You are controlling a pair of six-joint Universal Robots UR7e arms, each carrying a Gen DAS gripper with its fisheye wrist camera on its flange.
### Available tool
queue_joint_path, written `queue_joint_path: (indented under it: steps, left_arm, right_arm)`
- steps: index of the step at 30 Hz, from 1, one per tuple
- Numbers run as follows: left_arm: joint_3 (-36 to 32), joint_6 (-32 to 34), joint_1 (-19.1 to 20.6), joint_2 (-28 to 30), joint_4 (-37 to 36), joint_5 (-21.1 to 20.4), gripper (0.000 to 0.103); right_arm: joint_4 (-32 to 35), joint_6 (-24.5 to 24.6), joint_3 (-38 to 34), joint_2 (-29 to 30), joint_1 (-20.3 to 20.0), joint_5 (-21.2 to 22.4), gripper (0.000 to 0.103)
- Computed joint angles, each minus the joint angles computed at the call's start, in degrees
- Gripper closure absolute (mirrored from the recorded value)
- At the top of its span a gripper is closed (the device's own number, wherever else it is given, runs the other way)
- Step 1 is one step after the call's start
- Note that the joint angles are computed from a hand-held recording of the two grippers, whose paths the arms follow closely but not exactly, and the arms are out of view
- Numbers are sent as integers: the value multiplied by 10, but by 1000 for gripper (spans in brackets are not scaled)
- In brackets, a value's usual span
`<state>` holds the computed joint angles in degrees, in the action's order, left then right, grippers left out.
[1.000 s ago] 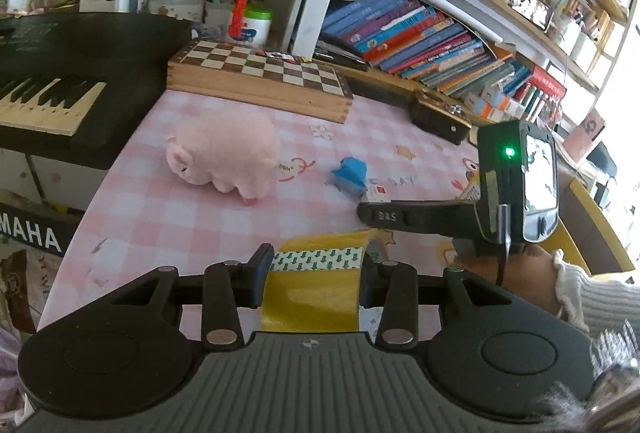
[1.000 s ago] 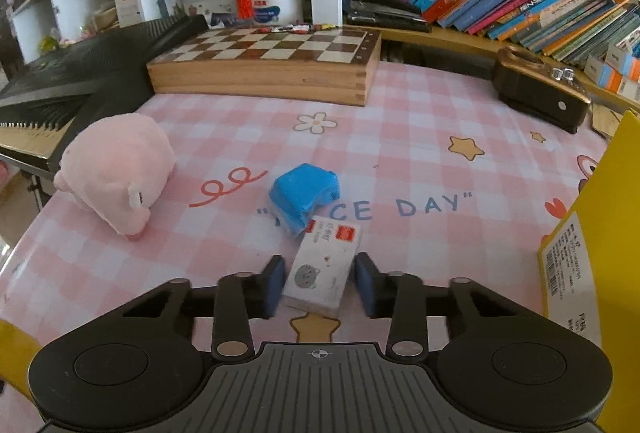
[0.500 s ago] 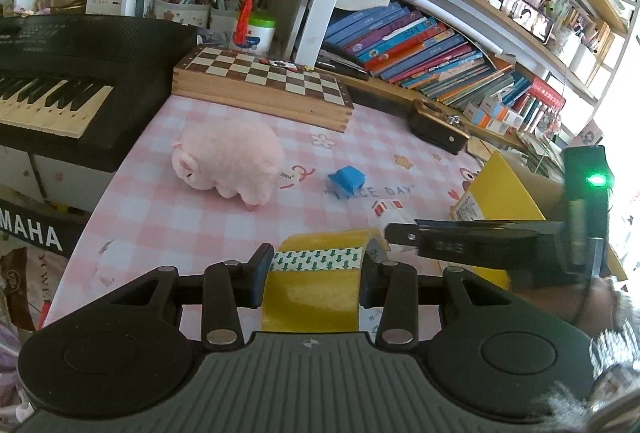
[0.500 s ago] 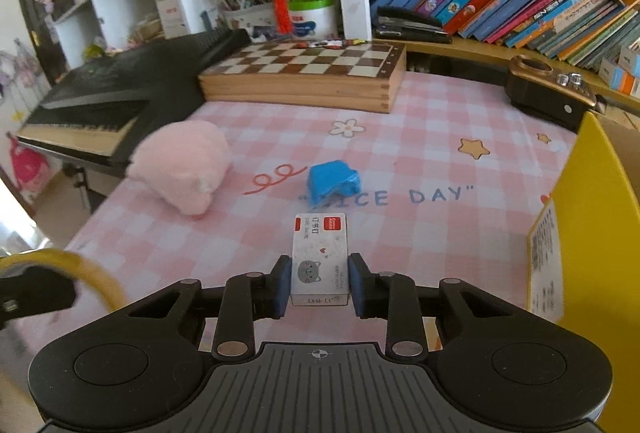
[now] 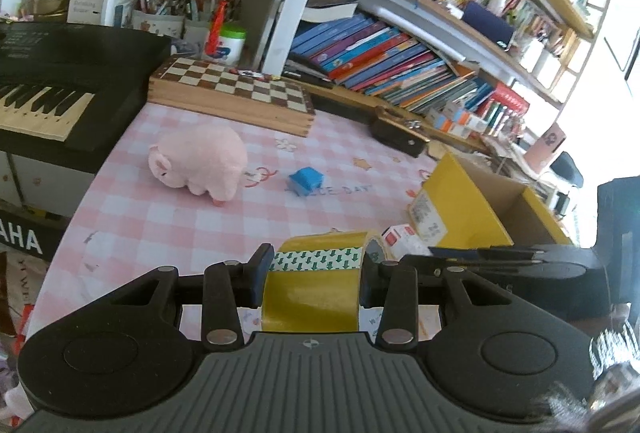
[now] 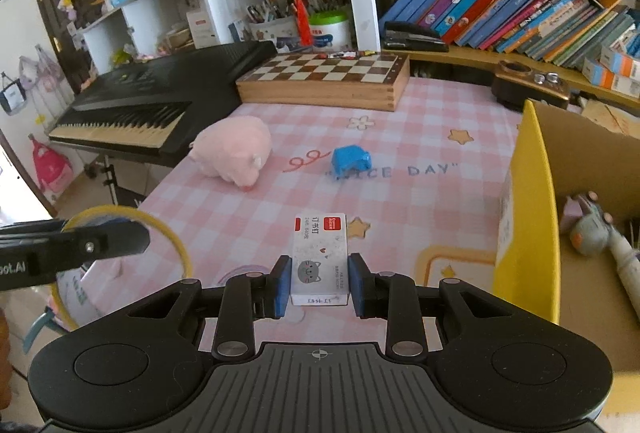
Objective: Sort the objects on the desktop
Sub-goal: 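Grasp the yellow tape roll with the left tool while the right tool grasps the white card box, then carry the tape roll with the left tool while the right tool carries the card box toward the yellow box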
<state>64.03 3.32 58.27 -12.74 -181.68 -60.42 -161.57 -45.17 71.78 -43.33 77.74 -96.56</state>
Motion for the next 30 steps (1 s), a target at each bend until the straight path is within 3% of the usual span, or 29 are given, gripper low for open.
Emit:
queue_joint_path:
  steps: [11,30]
  left_arm:
    - [89,-3,-8,-40,-39,-36,65]
    - [256,13,-21,-121,-90,-85,65]
  right_arm:
    - [-57,24,104,-57,0,-4,73]
    - [-215,72,306,-140,-3,-28,73]
